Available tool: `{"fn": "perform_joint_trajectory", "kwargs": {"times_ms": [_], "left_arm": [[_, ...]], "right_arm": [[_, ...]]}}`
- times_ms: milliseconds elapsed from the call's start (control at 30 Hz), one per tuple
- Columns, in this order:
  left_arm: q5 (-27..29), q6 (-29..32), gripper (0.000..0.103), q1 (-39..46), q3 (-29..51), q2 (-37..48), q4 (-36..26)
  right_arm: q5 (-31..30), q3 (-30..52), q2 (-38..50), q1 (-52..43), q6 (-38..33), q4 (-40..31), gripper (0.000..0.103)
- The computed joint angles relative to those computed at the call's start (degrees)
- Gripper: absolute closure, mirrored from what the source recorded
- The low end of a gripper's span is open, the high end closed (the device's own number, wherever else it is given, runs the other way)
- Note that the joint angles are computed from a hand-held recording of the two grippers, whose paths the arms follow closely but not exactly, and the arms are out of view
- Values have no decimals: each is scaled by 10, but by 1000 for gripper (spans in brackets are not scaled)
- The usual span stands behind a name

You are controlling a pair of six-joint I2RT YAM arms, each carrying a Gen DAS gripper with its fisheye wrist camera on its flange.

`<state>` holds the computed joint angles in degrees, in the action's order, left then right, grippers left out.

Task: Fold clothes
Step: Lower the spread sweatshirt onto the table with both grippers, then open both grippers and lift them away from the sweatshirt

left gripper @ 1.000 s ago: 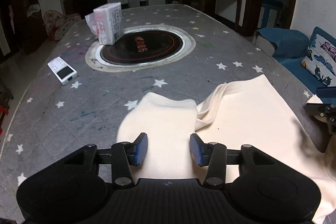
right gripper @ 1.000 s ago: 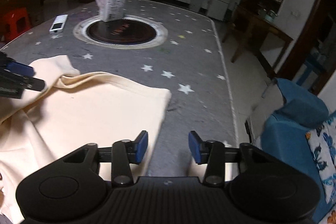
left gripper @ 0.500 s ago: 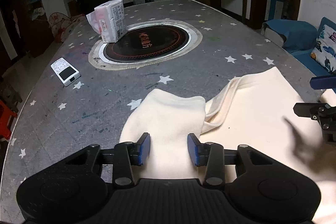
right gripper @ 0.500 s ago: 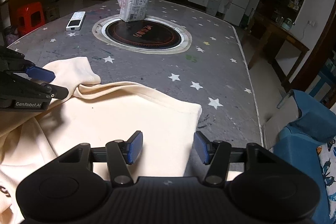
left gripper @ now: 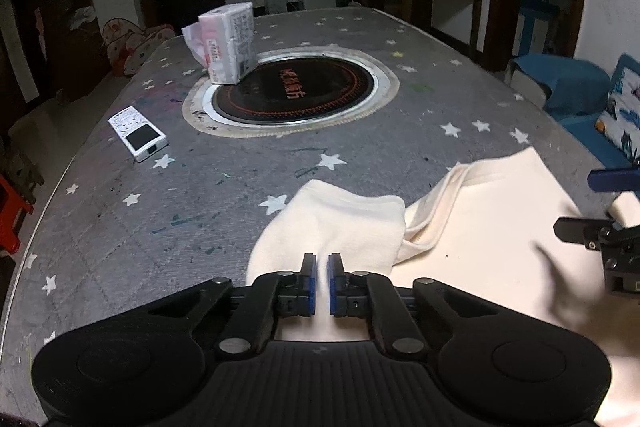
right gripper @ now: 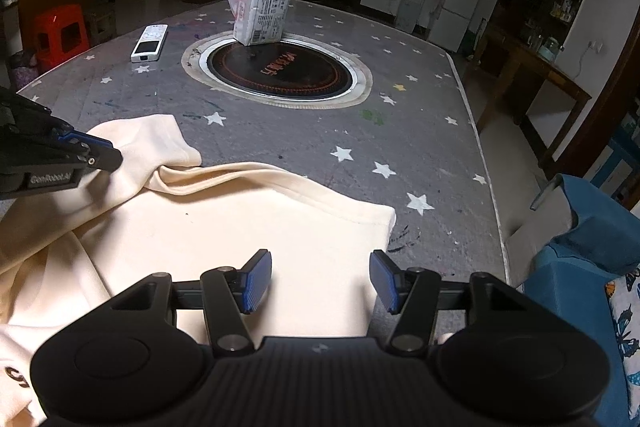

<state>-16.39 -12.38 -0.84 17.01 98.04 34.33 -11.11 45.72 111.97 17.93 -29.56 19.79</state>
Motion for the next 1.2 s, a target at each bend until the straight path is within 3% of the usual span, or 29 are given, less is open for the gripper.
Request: {"fn": "perform_joint_trajectory", "kwargs": {"times_ms": [133, 333, 433, 500, 700, 800, 833, 867, 1000, 1167, 1200], "left_arm": [[21, -4, 98, 35, -40, -64, 7], [26, -1, 99, 122, -104, -208, -38], [78, 11, 99, 193, -118, -265, -84], [108, 24, 98, 206, -117, -274, -102], [111, 24, 87, 158, -100, -257, -105], [126, 24, 74, 171, -90, -254, -113], [125, 25, 64, 174, -90, -256, -114], [120, 28, 60, 176, -93, -261, -113], [135, 46, 58, 212, -109, -295, -131], [173, 76, 56, 284, -125, -356, -173], [182, 82, 55, 301, -128, -372, -184]], "right_arm": [[-3, -2, -2, 3, 2, -1, 48], [-6, -2, 2, 11, 0, -3, 47], [-5, 8, 12, 11, 5, -6, 47], [-8, 23, 21, 11, 14, -20, 47], [-90, 70, 34, 17, 31, -106, 48], [-147, 114, 53, 28, 35, -171, 52], [-158, 128, 61, 34, 40, -184, 54], [-165, 141, 71, 41, 49, -192, 56], [-192, 191, 119, 66, 96, -208, 71], [-215, 208, 148, 84, 150, -180, 74], [-221, 209, 150, 86, 158, -177, 83]]}}
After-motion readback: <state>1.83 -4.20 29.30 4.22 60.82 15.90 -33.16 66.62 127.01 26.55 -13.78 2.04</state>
